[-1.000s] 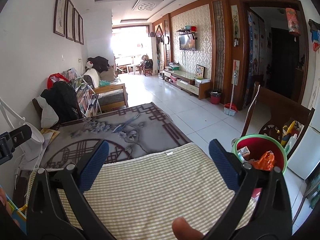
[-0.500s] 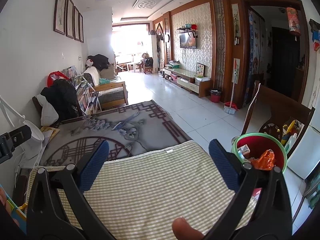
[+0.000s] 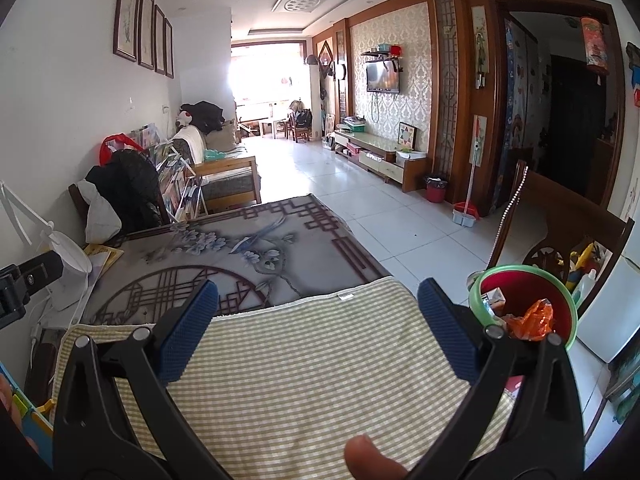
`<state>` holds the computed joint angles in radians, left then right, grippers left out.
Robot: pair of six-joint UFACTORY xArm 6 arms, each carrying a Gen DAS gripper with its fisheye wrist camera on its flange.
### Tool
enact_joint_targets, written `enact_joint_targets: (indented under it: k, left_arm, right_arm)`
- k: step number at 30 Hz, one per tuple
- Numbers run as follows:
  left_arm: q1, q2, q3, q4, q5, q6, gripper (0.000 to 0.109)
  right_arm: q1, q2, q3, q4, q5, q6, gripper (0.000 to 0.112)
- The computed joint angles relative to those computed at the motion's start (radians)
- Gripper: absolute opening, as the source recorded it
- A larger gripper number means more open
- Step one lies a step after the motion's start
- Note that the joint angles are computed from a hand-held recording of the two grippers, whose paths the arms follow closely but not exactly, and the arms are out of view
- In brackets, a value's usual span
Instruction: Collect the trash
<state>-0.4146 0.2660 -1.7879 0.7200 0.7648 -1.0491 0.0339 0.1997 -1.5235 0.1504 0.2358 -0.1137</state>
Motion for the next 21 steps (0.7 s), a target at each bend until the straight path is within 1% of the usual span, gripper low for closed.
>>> enact_joint_targets:
  k: [21]
  left_arm:
    - [0.006,-0.013,0.011,-0.005,-0.005,0.007,0.095]
  right_arm:
    - [-0.006,-0.01,0.016,-0.028,-0.001,0.014,0.098]
